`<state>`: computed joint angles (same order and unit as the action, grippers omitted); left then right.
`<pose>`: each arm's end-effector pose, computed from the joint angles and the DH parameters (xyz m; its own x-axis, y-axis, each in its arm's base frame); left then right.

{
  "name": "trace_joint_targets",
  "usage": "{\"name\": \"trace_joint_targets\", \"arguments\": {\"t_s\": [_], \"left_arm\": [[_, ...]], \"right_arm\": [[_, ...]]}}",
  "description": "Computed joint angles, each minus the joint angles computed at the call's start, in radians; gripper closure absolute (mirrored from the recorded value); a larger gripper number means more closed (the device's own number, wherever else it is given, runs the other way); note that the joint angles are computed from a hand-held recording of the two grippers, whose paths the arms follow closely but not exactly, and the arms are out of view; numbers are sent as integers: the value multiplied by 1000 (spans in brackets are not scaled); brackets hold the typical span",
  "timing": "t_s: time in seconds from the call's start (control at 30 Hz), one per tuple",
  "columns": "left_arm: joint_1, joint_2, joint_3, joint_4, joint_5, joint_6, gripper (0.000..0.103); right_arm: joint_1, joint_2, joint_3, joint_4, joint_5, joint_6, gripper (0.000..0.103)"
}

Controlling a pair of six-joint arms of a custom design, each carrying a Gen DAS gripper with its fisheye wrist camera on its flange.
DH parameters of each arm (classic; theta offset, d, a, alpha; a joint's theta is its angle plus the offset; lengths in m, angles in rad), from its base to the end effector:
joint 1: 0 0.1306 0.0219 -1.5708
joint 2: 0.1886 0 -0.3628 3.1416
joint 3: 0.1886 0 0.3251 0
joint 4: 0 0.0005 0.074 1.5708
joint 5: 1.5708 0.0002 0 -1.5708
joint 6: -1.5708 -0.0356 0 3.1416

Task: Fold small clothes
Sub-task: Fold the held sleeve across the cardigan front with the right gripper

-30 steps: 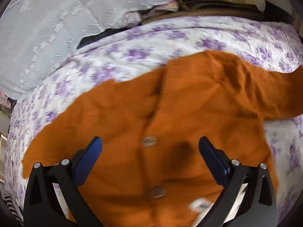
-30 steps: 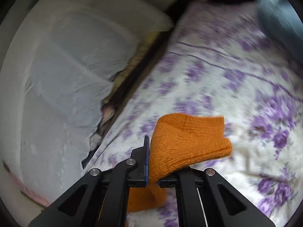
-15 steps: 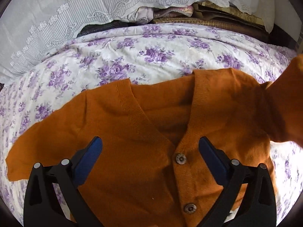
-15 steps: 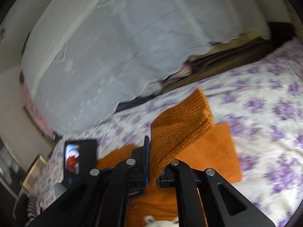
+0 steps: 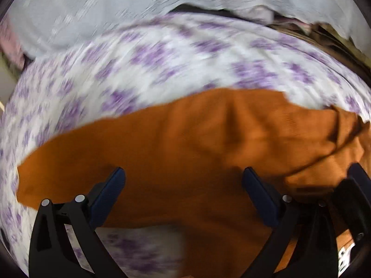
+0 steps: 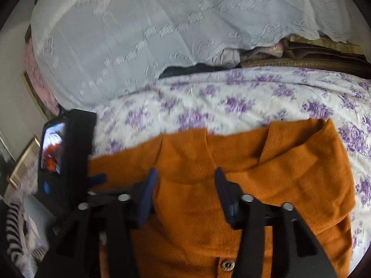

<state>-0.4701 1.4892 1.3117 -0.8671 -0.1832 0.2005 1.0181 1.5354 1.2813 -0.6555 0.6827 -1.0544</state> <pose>0.3907 -0.1918 0.3396 -0.8279 0.2010 -0.5236 0.2030 0.9777 0.0543 0.2580 0.3745 0.3271 -0.6020 0.3093 -0.7362 0.1347 0.9481 0.2881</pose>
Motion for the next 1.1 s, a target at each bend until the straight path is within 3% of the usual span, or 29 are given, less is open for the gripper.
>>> {"name": "trace_joint_targets", "arguments": {"t_s": [0.13,0.2,0.3,0.4,0.5,0.6,0.63,0.67,0.7,0.77,0.83,0.9,1.0,1.03,1.07,1.1], "left_arm": [[80,-52,-21,-1,45,40,4],[82,-92,-35,4,51,50,4],[39,-153,-55,26,52,35,4],[-63,-171,-60,32,38,-37,4],[-158,-117,-52,35,8,-77,4],[-226,-37,-64,50,-75,-112,4],[-222,-28,-76,72,-65,-113,4],[-198,-45,-89,90,-8,-86,4],[-174,-42,-72,57,45,-75,4],[-141,-50,-60,20,93,-50,4],[-125,-95,-89,57,99,-35,5],[-134,-118,-102,79,64,-39,5],[-160,-69,-92,53,-37,-68,4],[-150,-39,-83,38,-24,-76,4],[-135,-56,-107,74,12,-55,4],[-123,-62,-101,60,36,-41,4]], "right_arm": [[60,-52,-13,-36,68,23,37],[73,-84,-23,-57,120,29,30],[66,-168,-83,-124,168,-45,29],[-1,-274,-198,-78,101,-122,29],[-104,-363,-338,113,-64,-106,30],[-208,-391,-446,221,-202,-152,34],[-230,-401,-479,236,-204,-186,38],[-255,-420,-535,264,-191,-228,52],[-265,-440,-574,307,-192,-242,64],[-272,-501,-642,386,-207,-298,64],[-231,-519,-612,336,-128,-294,57],[-183,-508,-560,311,-51,-217,56],[-186,-458,-534,381,-145,-123,46],[-203,-422,-520,356,-194,-134,44],[-222,-394,-515,326,-229,-149,47],[-235,-372,-531,346,-251,-154,58]]}}
